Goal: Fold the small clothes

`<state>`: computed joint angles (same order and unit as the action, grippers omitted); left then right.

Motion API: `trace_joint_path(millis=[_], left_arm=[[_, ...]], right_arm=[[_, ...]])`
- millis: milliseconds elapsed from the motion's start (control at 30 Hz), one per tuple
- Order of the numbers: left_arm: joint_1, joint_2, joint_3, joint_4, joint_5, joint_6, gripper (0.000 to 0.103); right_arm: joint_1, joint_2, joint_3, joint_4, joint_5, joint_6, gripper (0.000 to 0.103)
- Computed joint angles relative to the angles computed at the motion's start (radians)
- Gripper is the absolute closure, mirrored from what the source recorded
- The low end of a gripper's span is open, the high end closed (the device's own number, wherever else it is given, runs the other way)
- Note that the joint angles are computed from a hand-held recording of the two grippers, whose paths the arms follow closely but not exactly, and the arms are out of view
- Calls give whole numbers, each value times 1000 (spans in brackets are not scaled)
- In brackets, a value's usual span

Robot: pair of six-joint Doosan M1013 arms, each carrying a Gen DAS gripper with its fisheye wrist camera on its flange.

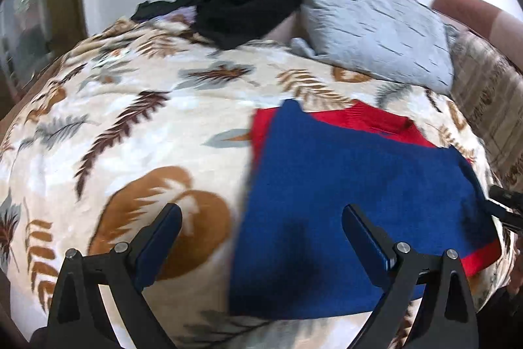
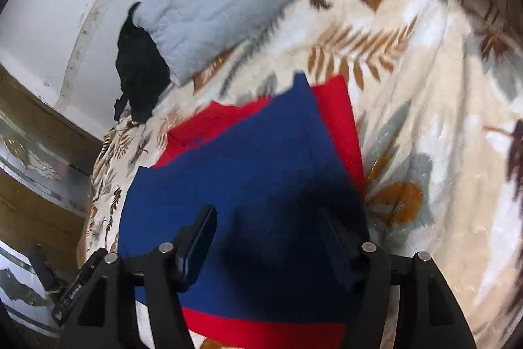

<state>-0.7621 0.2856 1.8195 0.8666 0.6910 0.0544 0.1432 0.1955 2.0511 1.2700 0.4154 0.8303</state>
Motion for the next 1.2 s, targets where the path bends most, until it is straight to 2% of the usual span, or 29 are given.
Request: trace_joint_path(millis=[67,167,233,300,400,433,500,533,600,667,800,933,1000,1033,1100,1200], left_arm=[[20,-3,13,-43,-30,11,5],[48,12,8,-194,-43,129,5],[53,21,0,-241,-31,178,5],[48,11,9,-200,-49,143,5],[28,4,14,-86,-28,66,5],[29,11,6,-96,-11,89,5],[46,48,-26,-236,43,236,5],[52,49,-27,-267,43,254,5],[45,27,-5,-208,12,168,5],[25,15,-6,-113,28,93,5],[10,23,-40,-66,7,105,5],[9,52,-76,-99,-1,150,5],[6,58,-77,-107,-5,151,5],[5,60,-77,-114,-7,159,5],[4,64,-73,-105,-12,152,5],[4,66,-71,-122,-20,157,5]], right_arm=[[11,-5,6,52,13,-95,34],[37,27,-9,-112,-16,38,34],[38,22,-4,-84,-30,10,34],[41,23,-9,-105,-29,28,34],[32,24,8,-3,-23,-70,34],[28,26,10,24,-19,-92,34],[22,27,10,50,-11,-112,34],[21,27,11,60,-8,-123,34],[15,26,13,69,2,-125,34],[11,18,14,52,10,-81,34],[-7,5,3,127,50,-131,34],[-34,61,-66,83,109,-54,34],[-43,94,-91,-15,65,83,34],[-54,101,-90,-5,61,102,34],[-75,96,-74,102,92,54,34],[-52,71,-76,69,38,21,34]])
